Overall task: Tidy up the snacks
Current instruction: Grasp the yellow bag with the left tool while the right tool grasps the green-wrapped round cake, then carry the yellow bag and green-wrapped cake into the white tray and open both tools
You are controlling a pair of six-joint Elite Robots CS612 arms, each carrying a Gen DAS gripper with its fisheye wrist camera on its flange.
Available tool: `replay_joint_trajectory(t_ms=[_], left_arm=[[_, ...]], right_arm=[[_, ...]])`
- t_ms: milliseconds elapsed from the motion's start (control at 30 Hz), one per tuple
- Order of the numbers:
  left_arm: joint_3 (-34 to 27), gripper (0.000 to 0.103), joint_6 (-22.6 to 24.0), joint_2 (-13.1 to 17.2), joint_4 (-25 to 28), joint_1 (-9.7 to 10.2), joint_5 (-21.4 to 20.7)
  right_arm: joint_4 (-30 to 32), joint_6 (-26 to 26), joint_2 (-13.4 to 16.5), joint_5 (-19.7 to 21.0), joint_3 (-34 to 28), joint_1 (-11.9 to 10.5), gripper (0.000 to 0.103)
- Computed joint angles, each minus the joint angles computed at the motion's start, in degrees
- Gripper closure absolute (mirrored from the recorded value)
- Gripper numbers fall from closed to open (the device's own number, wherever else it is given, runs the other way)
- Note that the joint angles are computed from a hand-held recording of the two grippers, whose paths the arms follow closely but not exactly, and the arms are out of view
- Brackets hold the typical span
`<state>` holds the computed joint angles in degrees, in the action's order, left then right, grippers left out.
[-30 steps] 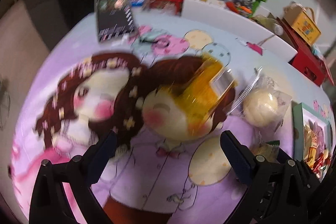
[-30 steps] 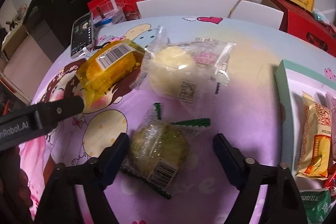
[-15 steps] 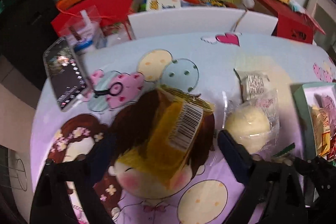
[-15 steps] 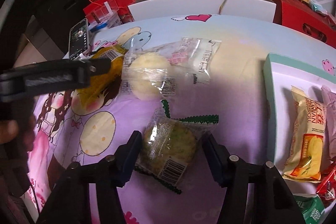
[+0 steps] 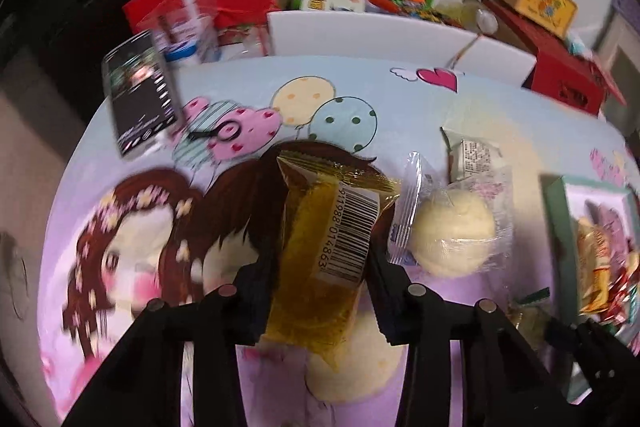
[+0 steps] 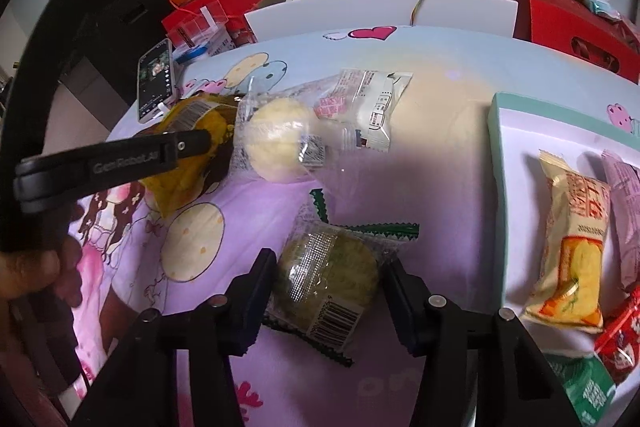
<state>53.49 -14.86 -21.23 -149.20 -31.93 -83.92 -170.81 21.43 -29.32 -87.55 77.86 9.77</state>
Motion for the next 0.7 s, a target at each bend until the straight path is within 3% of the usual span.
replay_joint_trajectory(t_ms=[333, 500, 700], left_arm=[[10.8, 0.060, -8.5, -5.7, -10.2, -1.31, 1.1], [13.8, 0.060, -8.2, -7.3, -15.8, -2.37, 1.7], [14.2, 0.060, -5.7, -7.8, -18.3, -3.51, 1.0]], right_arm=[[-6.7, -0.2, -4.3, -1.4, 6.8, 0.0, 0.047], [-9.5, -0.3, -6.1, -2.8, 9.7, 0.0, 0.047], [-12.4, 0.0, -7.1, -3.4, 11.4, -0.6, 0.047]])
